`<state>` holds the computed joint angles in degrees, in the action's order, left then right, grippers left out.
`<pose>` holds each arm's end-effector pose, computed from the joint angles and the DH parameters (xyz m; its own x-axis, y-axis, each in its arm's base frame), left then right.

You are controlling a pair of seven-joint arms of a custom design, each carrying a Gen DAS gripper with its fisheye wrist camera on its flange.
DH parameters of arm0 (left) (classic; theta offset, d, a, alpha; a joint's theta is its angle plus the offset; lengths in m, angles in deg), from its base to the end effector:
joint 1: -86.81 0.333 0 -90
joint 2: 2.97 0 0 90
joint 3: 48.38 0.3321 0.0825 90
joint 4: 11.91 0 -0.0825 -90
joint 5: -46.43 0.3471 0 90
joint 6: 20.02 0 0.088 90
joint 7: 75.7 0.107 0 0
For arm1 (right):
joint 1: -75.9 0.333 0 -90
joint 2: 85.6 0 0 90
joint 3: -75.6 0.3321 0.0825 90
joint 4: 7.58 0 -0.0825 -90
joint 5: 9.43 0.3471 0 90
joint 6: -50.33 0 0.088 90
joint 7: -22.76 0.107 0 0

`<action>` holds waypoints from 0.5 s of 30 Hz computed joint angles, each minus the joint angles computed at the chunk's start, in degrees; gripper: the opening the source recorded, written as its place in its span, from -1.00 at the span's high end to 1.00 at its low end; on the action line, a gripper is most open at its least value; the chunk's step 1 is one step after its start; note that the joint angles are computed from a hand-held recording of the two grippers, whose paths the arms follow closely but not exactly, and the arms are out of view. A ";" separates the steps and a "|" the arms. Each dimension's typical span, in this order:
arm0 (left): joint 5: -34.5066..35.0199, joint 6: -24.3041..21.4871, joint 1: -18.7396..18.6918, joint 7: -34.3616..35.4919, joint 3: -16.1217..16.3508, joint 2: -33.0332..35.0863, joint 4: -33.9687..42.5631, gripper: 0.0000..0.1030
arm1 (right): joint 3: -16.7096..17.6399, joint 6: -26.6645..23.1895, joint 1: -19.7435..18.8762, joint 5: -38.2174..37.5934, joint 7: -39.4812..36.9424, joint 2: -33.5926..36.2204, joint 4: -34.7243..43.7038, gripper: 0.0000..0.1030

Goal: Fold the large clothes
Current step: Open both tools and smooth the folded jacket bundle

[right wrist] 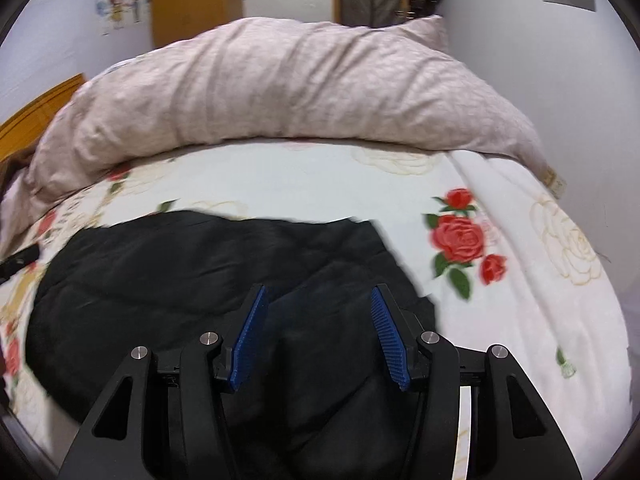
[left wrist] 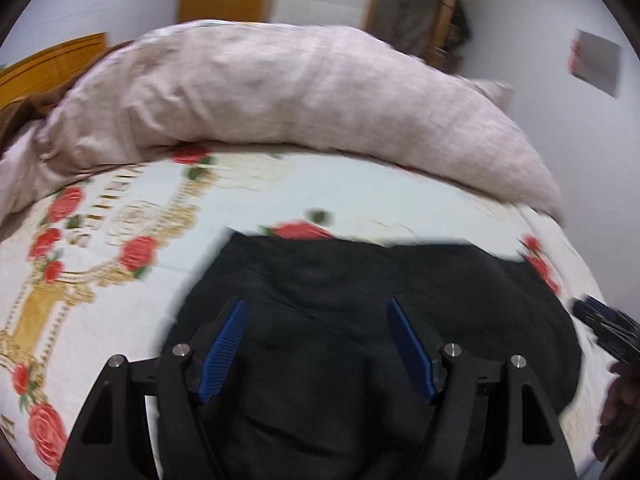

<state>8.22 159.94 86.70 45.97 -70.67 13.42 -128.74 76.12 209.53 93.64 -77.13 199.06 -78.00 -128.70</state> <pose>0.5872 -0.1618 0.4337 -0.2892 -0.9381 0.1907 -0.6899 0.0662 -0.7209 0.5200 0.2145 0.4296 -0.1593 -0.9872 -0.0090 -0.6804 0.1164 -0.7235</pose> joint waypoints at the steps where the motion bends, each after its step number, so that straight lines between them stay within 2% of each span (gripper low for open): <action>1: 0.29 -1.10 0.20 0.76 -1.20 0.17 -0.23 -0.44 | 0.39 -0.05 0.02 1.70 -1.77 0.78 0.30 -0.04; 2: 4.60 -1.95 -1.06 -1.97 -0.40 0.92 -0.25 -0.44 | 1.06 -0.35 -0.10 5.76 -6.11 2.47 1.07 -0.04; 3: 10.18 -3.25 -3.71 -6.80 2.41 1.93 0.17 -0.44 | 1.83 -0.61 -0.57 11.60 -11.75 4.51 1.97 -0.04; 4: 11.75 -5.45 -7.14 -8.93 5.99 3.10 1.48 -0.45 | 1.78 -0.49 -0.60 14.69 -14.21 5.91 2.58 -0.04; 5: 11.36 -6.09 -10.44 -9.45 9.30 4.32 2.59 -0.48 | 1.00 -0.10 -0.05 15.02 -14.05 6.50 2.69 -0.05; 6: 13.02 -5.06 -11.74 -11.03 10.63 5.43 3.14 -0.49 | 0.02 0.45 0.58 14.73 -13.63 6.96 2.88 -0.06; 11: 20.46 -4.15 -15.29 -17.07 14.54 7.54 4.74 -0.50 | -1.54 0.19 1.92 17.29 -17.04 8.75 3.96 -0.07; 15: 23.55 -4.11 -15.57 -19.89 14.99 8.68 5.73 -0.51 | -2.59 0.29 2.76 17.96 -17.53 9.25 4.21 -0.08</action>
<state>31.77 155.83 71.13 26.07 -55.68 22.10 -123.00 73.52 209.82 96.40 -59.17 181.52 -68.74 -124.50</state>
